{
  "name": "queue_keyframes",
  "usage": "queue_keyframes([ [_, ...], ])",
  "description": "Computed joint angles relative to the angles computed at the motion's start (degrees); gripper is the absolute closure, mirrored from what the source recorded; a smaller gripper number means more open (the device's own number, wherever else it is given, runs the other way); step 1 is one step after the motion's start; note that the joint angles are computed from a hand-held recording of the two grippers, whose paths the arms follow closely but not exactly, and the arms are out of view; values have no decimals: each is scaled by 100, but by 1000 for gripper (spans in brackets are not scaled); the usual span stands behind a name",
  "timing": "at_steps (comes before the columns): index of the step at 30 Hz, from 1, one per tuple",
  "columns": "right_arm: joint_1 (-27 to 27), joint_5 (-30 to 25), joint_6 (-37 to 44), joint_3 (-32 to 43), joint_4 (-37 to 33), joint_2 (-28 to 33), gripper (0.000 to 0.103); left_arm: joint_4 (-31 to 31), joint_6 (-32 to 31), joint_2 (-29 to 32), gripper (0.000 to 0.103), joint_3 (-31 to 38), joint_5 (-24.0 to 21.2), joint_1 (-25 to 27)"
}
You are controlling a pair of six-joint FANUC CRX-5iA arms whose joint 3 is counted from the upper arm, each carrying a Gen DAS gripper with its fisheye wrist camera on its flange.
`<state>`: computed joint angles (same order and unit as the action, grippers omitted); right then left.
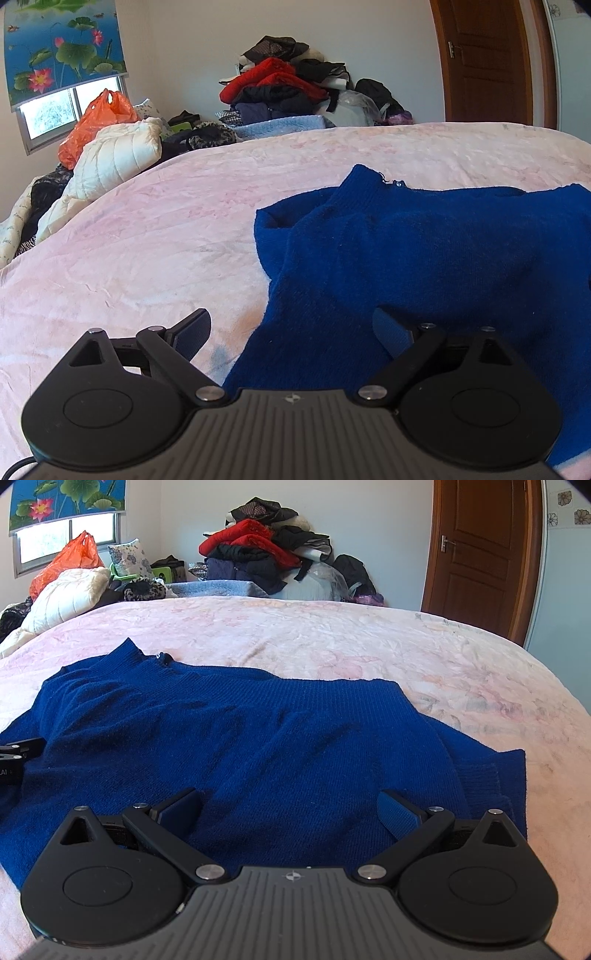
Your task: Fold small clothes
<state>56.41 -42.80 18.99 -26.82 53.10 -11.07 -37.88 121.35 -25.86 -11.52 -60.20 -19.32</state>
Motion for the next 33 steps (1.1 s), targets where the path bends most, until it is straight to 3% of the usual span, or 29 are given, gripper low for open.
queue_keyframes([
  [5, -23, 28, 0, 0, 17, 3, 0, -343, 144, 105, 7, 103, -213, -285],
  [11, 19, -56, -26, 8, 14, -15, 0, -193, 129, 95, 1, 94, -187, -134],
  [17, 249, -186, -728, -192, 582, -278, 1, 485, -202, -93, 1, -96, 161, 417],
  [23, 639, -609, -538, -226, 1198, -329, 1, 718, -654, -181, 1, -96, 155, 516],
  [33, 1116, -689, -250, -44, 1166, -271, 1, 1677, -1551, -417, 1, -122, 184, 1270],
])
